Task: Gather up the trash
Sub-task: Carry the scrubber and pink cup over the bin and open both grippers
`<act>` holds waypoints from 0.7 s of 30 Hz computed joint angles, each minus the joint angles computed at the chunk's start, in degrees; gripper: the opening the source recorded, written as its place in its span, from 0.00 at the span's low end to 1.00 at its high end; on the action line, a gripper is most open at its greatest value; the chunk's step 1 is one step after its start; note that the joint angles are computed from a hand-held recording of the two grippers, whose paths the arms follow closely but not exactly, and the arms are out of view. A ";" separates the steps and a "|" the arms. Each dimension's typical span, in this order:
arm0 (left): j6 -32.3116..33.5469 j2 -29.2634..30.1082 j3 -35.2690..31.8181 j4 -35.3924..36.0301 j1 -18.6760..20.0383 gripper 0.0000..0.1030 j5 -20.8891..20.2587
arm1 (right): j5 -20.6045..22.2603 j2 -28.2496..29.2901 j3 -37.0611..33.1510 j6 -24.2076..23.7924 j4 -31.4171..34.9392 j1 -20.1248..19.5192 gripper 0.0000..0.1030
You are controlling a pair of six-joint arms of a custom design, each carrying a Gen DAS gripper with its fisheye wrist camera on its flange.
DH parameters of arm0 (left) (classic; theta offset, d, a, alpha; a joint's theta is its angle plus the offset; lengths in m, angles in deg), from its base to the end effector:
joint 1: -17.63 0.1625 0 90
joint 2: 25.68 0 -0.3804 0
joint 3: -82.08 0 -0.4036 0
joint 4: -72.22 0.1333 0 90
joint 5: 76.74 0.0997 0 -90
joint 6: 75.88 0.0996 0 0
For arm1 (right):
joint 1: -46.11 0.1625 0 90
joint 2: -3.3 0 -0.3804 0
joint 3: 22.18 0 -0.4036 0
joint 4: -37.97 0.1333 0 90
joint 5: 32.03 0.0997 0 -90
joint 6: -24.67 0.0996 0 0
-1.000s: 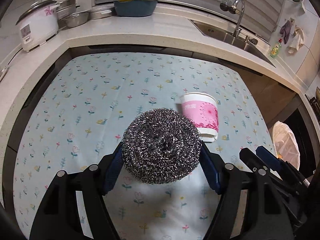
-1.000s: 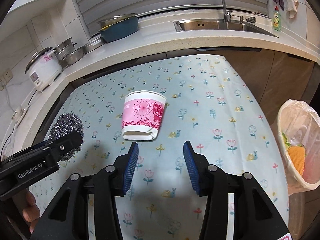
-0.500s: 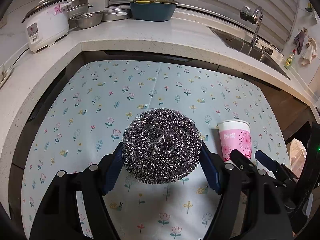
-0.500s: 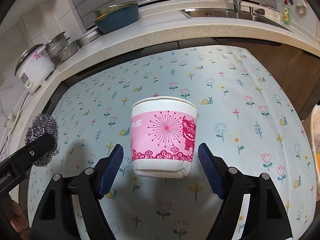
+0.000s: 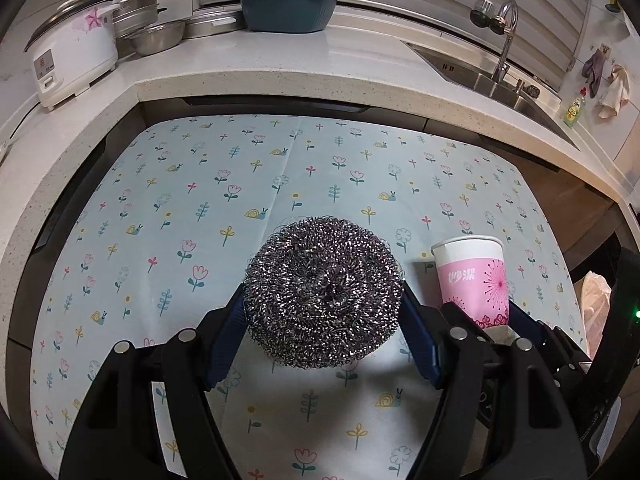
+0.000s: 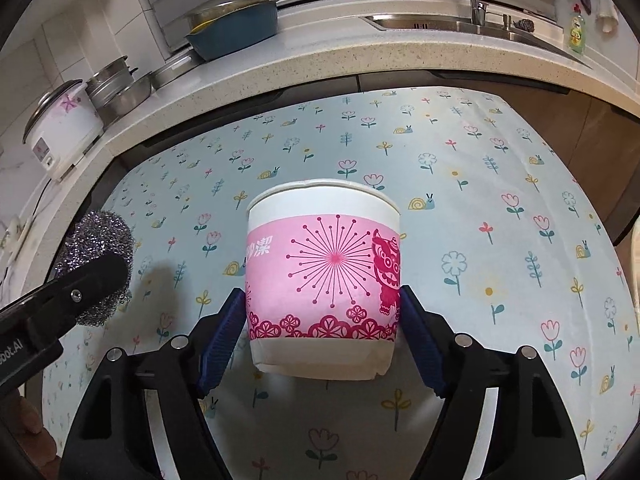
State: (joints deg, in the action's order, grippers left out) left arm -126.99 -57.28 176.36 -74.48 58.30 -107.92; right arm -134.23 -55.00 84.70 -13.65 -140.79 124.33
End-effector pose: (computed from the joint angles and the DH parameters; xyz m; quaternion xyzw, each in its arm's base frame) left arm -0.3150 -0.5587 -0.0584 0.0121 0.8702 -0.3478 0.3487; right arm -0.0138 -0.6160 0.1734 0.1788 -0.9173 0.2672 0.2350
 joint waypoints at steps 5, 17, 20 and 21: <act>-0.24 1.31 -1.85 1.39 -1.57 0.66 -0.25 | 1.41 -3.12 2.07 -0.91 -1.12 -0.56 0.70; 3.35 9.06 -12.99 3.88 -7.21 0.66 -1.23 | 6.96 -15.63 5.88 -0.79 0.55 -5.80 0.70; 4.56 12.03 -17.02 4.89 -8.44 0.66 -1.85 | 8.66 -18.80 6.04 -0.52 1.52 -7.89 0.70; 5.01 13.00 -18.35 5.21 -8.80 0.66 -2.12 | 9.22 -19.77 6.11 -0.40 1.80 -8.63 0.70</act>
